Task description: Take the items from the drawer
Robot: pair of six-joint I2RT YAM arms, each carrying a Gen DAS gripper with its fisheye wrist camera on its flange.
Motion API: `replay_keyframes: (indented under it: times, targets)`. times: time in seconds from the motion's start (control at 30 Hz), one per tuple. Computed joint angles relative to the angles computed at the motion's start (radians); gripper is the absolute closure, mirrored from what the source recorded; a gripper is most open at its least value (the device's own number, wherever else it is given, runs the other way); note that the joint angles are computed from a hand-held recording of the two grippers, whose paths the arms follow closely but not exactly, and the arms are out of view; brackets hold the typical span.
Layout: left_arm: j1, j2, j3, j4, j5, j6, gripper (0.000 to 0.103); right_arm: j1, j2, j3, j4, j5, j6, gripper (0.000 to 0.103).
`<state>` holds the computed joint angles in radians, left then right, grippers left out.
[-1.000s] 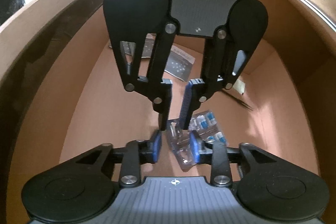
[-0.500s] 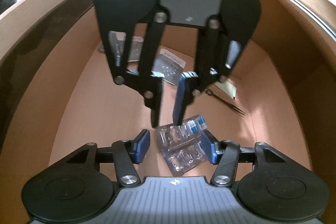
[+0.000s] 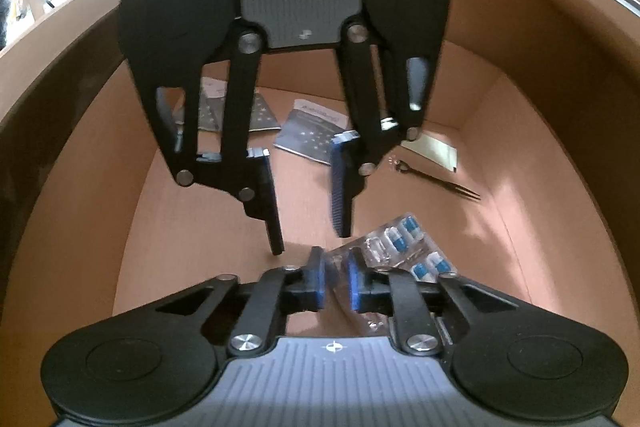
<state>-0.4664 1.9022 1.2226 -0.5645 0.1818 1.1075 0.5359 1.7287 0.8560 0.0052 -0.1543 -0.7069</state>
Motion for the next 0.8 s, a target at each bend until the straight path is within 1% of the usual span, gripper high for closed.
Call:
replay_keyframes:
  times: [0.07,0.1,0.2,0.23,0.27,0.3,0.33,0.4,0.47,0.53,0.63,0.67,0.73,0.77,0.8]
  targets:
    - [0.001,-0.006,-0.011,0.015,0.002,-0.001,0.064,-0.008,0.018,0.008,0.012,-0.014,-0.005,0.095]
    - [0.002,-0.011,-0.019,0.027,0.004,0.001,0.061,-0.011,0.014,0.015,-0.018,-0.027,-0.028,0.096]
    - [0.000,-0.018,-0.033,0.049,0.006,0.005,0.057,-0.018,-0.018,0.020,-0.075,-0.057,-0.060,0.097]
    - [0.000,-0.009,-0.026,0.059,0.007,0.016,0.055,-0.023,-0.030,0.025,-0.097,-0.075,-0.062,0.098]
    - [0.001,-0.002,-0.020,0.068,0.008,0.028,0.050,-0.030,-0.035,0.036,-0.119,-0.095,-0.063,0.098]
    - [-0.001,-0.003,-0.025,0.072,0.011,0.040,0.050,-0.046,-0.016,0.067,-0.144,-0.126,-0.066,0.098]
    - [-0.001,0.004,-0.022,0.076,0.018,0.051,0.049,-0.056,-0.029,0.073,-0.164,-0.151,-0.066,0.098]
    - [-0.002,0.009,-0.023,0.085,0.032,0.069,0.046,-0.070,-0.047,0.090,-0.207,-0.185,-0.055,0.098]
    - [-0.004,0.009,-0.034,0.104,0.047,0.085,0.046,-0.083,-0.059,0.102,-0.241,-0.215,-0.046,0.098]
    - [-0.010,0.017,-0.035,0.115,0.046,0.088,0.046,-0.090,-0.070,0.106,-0.261,-0.234,-0.043,0.098]
    - [-0.014,0.043,-0.002,0.079,0.042,0.063,0.046,-0.090,-0.075,0.100,-0.265,-0.236,-0.049,0.098]
    - [-0.015,0.047,0.002,0.074,0.037,0.060,0.047,-0.095,-0.047,0.112,-0.251,-0.239,-0.051,0.098]
    - [-0.018,0.048,0.006,0.063,0.027,0.053,0.056,-0.097,-0.033,0.118,-0.250,-0.241,-0.053,0.098]
    - [-0.027,0.019,-0.010,0.055,0.017,0.045,0.061,-0.097,-0.037,0.115,-0.248,-0.239,-0.051,0.098]
    - [-0.026,0.026,-0.005,0.062,0.013,0.047,0.064,-0.095,-0.041,0.110,-0.244,-0.237,-0.048,0.098]
